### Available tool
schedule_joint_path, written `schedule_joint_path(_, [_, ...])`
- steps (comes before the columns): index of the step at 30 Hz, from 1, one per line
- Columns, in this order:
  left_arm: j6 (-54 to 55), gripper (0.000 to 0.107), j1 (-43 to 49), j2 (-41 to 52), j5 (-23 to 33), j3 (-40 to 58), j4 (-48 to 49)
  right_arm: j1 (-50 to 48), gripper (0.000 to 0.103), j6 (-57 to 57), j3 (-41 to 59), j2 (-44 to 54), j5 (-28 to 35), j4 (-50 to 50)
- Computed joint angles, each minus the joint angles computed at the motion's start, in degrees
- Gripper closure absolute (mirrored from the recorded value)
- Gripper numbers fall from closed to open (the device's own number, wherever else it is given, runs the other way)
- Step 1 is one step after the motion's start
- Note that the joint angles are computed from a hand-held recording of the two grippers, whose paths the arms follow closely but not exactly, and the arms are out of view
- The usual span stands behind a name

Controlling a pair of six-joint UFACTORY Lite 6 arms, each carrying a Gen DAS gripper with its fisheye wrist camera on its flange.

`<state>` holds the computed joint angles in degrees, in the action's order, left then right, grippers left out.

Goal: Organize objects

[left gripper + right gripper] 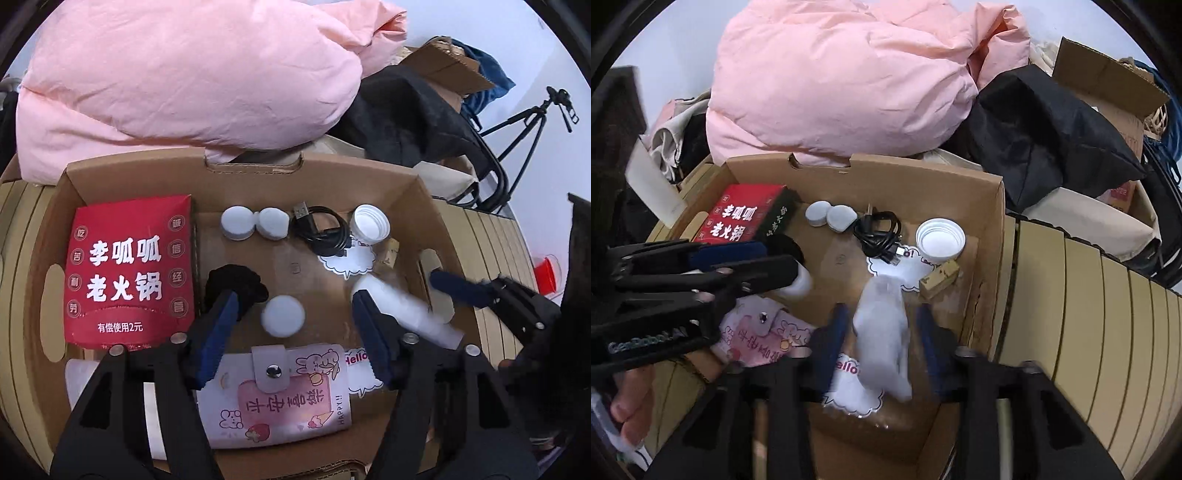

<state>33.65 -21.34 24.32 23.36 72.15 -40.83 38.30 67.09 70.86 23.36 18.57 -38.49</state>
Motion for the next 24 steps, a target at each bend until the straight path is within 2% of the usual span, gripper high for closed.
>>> schedule_joint_path(1, [0.8,0.041,0.5,-0.3,0.7,0.1,-0.8,0.2,0.02,0.3,-1.2,-1.6,-1.4,-0.6])
schedule_joint_path(2, [-0.4,0.036,0.9,-0.9,1.4,0.3,0.5,0.7,0.019,-0.1,-1.1,-2.2,-0.5,-0.6])
schedule_joint_path(4, [-4.4,0.035,1.6,-3.0,2.7,0.5,5.0,2.5,0.019,3.2,-0.4,-4.1,4.5,-5.1])
schedule_joint_path(6, [-5.1,0.032,2.6,-7.4,3.8,-1.1,6.5,2.9,0.019,1.2,-0.2,-6.7,7.2,-3.4])
schedule_joint_path(10, [-7.3,0.014,3.7,-16.5,3.7,-5.0,10.3,4.4,0.019,-1.5,-0.7,-13.3,13.4,0.5])
schedule_joint_path(14, [-20.4,0.012,2.2,-26.2,6.2,-9.1,23.7,8.6,0.019,-2.2,-0.7,-18.3,23.0,2.3])
schedule_joint_path(20, [-34.7,0.004,-2.0,-52.6,17.6,-19.7,39.5,20.8,0.019,6.7,-6.1,-30.3,36.1,3.8])
schedule_joint_path(23, [-42.4,0.004,-8.6,-66.0,27.2,-22.7,49.1,33.5,0.019,16.3,-5.4,-33.0,45.5,1.7])
schedule_joint_path(24, [-47.2,0.004,-13.8,-71.9,32.0,-23.8,54.4,36.6,0.019,18.6,-4.8,-33.3,47.3,1.0])
